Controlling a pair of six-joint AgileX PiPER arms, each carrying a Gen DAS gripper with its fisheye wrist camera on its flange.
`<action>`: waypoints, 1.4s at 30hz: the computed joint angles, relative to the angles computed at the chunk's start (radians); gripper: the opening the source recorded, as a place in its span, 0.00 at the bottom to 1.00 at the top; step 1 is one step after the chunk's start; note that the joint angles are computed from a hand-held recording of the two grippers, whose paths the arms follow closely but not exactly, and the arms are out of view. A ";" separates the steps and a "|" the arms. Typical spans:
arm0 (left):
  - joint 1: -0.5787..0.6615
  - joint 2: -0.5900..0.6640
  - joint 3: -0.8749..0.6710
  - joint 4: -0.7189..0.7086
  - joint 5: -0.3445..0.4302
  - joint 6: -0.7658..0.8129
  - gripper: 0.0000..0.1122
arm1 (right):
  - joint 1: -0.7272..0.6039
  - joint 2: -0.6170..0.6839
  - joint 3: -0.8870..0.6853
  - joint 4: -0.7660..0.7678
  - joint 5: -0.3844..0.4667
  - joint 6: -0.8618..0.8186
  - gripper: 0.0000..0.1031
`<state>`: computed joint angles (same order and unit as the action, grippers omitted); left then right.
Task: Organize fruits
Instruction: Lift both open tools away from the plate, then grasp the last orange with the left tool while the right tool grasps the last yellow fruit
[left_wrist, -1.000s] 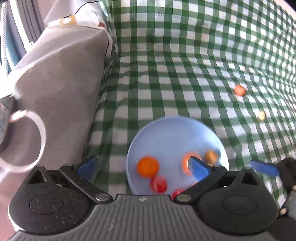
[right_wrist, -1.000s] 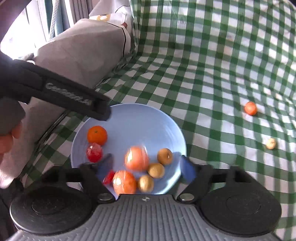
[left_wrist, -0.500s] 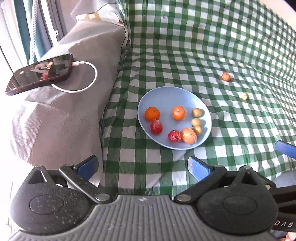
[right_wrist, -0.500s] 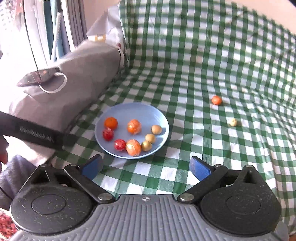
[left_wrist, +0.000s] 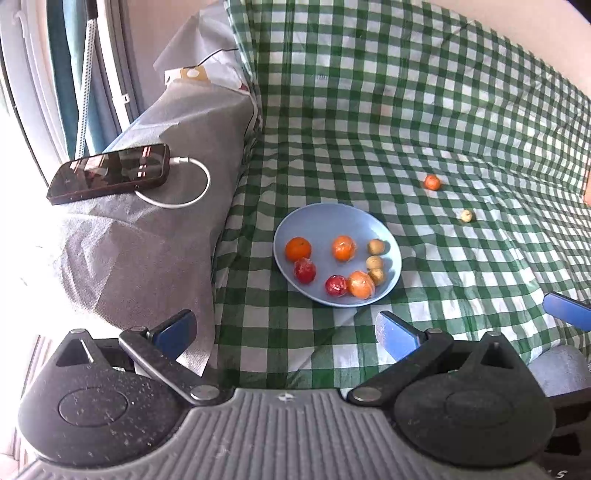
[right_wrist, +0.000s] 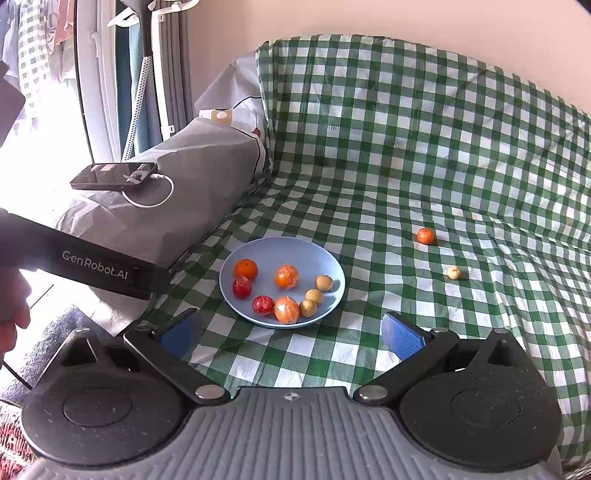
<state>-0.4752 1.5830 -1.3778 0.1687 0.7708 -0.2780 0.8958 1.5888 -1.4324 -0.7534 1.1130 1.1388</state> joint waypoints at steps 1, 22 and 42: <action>0.001 -0.006 0.001 -0.005 -0.005 0.004 0.92 | 0.008 0.001 -0.004 -0.007 0.011 0.004 0.99; -0.028 0.002 -0.062 0.077 0.063 -0.073 0.92 | 0.006 -0.053 0.042 -0.037 -0.019 0.089 0.99; -0.058 0.377 -0.575 0.013 0.318 -0.021 0.92 | -0.268 -0.086 0.236 -0.092 -0.214 0.189 0.99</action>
<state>-0.5335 1.9595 -1.9530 0.1822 1.0888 -0.2988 0.6276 1.5031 -1.1962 -0.8452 0.8995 1.3279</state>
